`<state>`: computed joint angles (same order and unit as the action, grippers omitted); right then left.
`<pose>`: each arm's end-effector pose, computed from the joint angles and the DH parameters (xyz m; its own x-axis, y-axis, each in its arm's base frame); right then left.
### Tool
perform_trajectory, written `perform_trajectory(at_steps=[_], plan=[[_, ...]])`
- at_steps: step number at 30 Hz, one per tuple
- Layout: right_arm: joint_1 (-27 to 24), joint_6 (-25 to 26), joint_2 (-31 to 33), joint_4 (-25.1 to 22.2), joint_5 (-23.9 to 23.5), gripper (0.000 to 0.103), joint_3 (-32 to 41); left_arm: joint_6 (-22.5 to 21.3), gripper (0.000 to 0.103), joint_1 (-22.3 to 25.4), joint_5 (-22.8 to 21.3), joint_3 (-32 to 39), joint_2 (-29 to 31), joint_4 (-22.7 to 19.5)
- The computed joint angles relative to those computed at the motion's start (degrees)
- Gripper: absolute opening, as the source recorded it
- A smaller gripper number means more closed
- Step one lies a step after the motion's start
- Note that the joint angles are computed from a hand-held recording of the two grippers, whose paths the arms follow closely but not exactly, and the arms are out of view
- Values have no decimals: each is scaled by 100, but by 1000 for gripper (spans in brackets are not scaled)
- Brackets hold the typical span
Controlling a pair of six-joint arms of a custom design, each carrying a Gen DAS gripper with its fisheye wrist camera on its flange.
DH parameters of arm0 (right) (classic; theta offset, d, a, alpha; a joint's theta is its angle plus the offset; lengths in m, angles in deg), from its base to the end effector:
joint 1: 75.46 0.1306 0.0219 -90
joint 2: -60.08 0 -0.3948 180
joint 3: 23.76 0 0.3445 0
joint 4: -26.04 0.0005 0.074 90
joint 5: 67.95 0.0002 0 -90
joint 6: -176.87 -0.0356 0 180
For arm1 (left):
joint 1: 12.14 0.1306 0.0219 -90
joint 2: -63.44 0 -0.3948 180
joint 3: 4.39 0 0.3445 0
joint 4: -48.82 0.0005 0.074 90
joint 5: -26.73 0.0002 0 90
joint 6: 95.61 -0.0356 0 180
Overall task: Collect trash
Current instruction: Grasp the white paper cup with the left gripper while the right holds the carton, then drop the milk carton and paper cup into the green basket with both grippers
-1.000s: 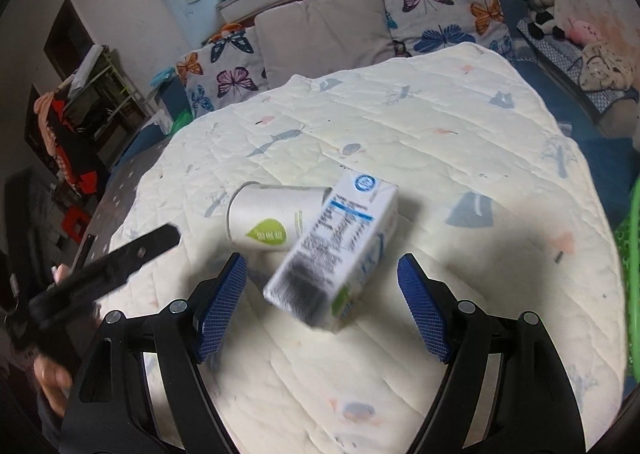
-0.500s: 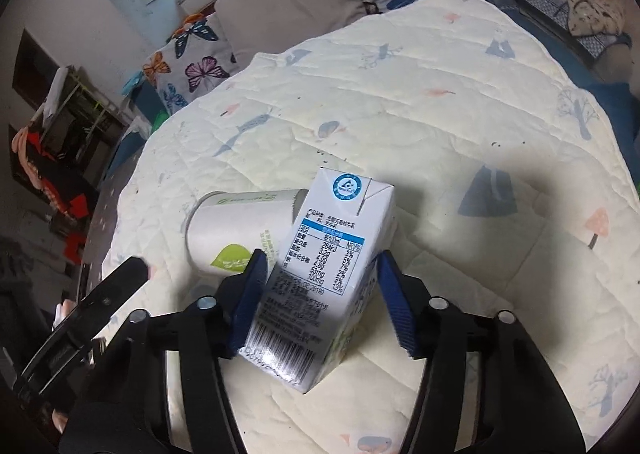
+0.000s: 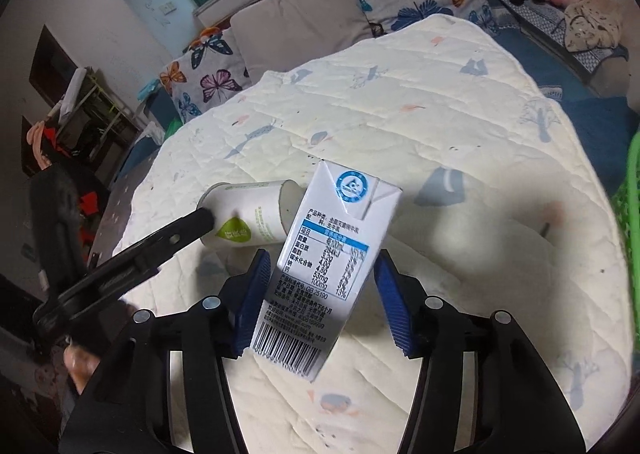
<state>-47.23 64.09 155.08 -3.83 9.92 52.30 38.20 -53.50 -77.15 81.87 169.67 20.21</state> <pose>0.3964 0.2207 0.3301 -0.8376 -0.0200 -0.5460 -0.2821 0.8717 0.4008 0.4014 -0.3427 0.3105 -0.7678 -0.2194 -0.6019 -0.0127 0.9445 -0.3282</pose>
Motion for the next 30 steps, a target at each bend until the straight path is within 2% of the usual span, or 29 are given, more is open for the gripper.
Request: perform_trajectory(at_steps=[6, 8, 15, 19, 22, 30], plan=[[-144, 100, -324, 62, -68, 52, -303, -85, 55, 81, 450, 54, 178, 234], [-180, 134, -405, 45, -76, 51, -395, -75, 46, 86, 565, 59, 222, 287], [-264, 226, -739, 82, -134, 51, -764, -140, 22, -32, 565, 27, 189, 453], [-331, 235, -951, 119, -184, 51, -964, -105, 3, -120, 583, 23, 124, 523], [-415, 235, -1123, 148, -243, 51, -1093, -177, 3, -263, 406, 118, 113, 407], [-820, 306, -1564, 114, -326, 51, -1359, -297, 3, -596, 288, 325, 30, 361]])
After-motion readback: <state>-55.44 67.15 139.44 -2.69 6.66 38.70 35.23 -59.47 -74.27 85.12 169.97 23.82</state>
